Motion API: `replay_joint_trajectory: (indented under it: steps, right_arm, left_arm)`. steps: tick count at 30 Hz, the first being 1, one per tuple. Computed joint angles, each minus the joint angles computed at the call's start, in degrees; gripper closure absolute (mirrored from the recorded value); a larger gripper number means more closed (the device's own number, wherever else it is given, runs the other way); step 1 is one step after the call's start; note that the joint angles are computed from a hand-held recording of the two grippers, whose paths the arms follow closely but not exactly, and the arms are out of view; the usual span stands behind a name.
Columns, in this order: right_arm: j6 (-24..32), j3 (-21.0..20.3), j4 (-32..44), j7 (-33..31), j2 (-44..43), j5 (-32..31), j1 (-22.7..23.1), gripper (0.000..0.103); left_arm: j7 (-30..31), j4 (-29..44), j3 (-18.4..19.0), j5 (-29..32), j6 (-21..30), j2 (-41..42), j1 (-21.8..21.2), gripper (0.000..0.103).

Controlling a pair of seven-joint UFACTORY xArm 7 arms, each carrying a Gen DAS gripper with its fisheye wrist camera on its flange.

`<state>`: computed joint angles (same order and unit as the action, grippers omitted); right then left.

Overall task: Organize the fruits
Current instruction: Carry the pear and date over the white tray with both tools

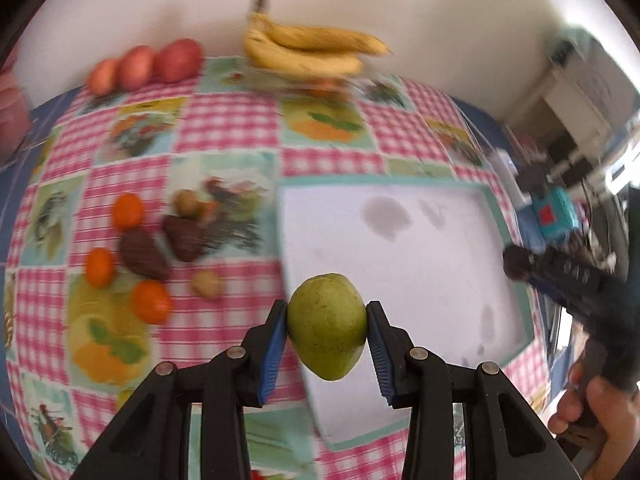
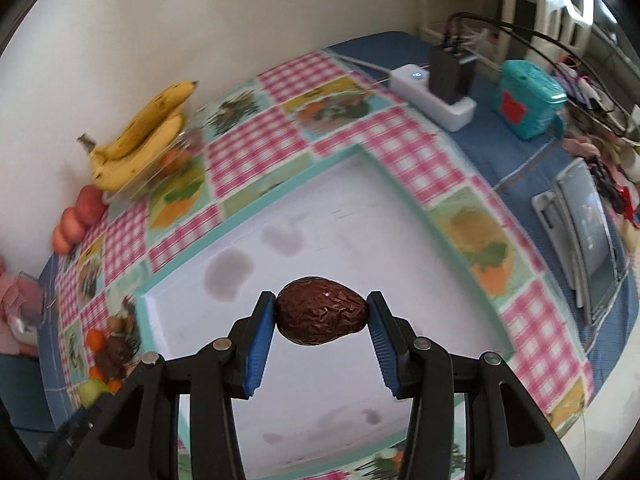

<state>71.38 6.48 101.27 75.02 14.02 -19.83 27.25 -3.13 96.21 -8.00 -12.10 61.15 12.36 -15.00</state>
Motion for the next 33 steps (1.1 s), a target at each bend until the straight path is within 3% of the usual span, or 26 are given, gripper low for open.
replay_joint_trajectory:
  steps: [11,29,30,31,33]
  right_arm:
    - [-4.0,0.1,-6.7,-0.7,-1.1,4.3,-3.2,0.055]
    - [-0.4,-0.7,-4.5,-4.4,2.5,6.1,-3.1,0.051]
    - [-0.9,-0.7,-4.8,-4.8,2.4,6.3,-3.3,0.049]
    - [-1.2,-0.7,-4.9,-5.1,2.5,6.5,-3.4,0.046]
    - [-0.7,-0.6,-4.1,-5.9,3.0,6.7,-3.4,0.043]
  left_arm:
    - [-1.4,1.9,-1.0,4.1,-0.1,5.0,-4.2,0.061]
    - [-1.7,1.8,-0.7,4.9,0.2,6.6,-4.1,0.059]
    - [-1.6,1.9,-0.6,5.1,0.1,6.6,-4.1,0.052]
    - [-1.3,1.8,-0.7,5.3,-0.2,6.5,-4.2,0.038]
    - [-0.8,1.0,-0.8,5.3,-1.5,5.8,-4.2,0.031]
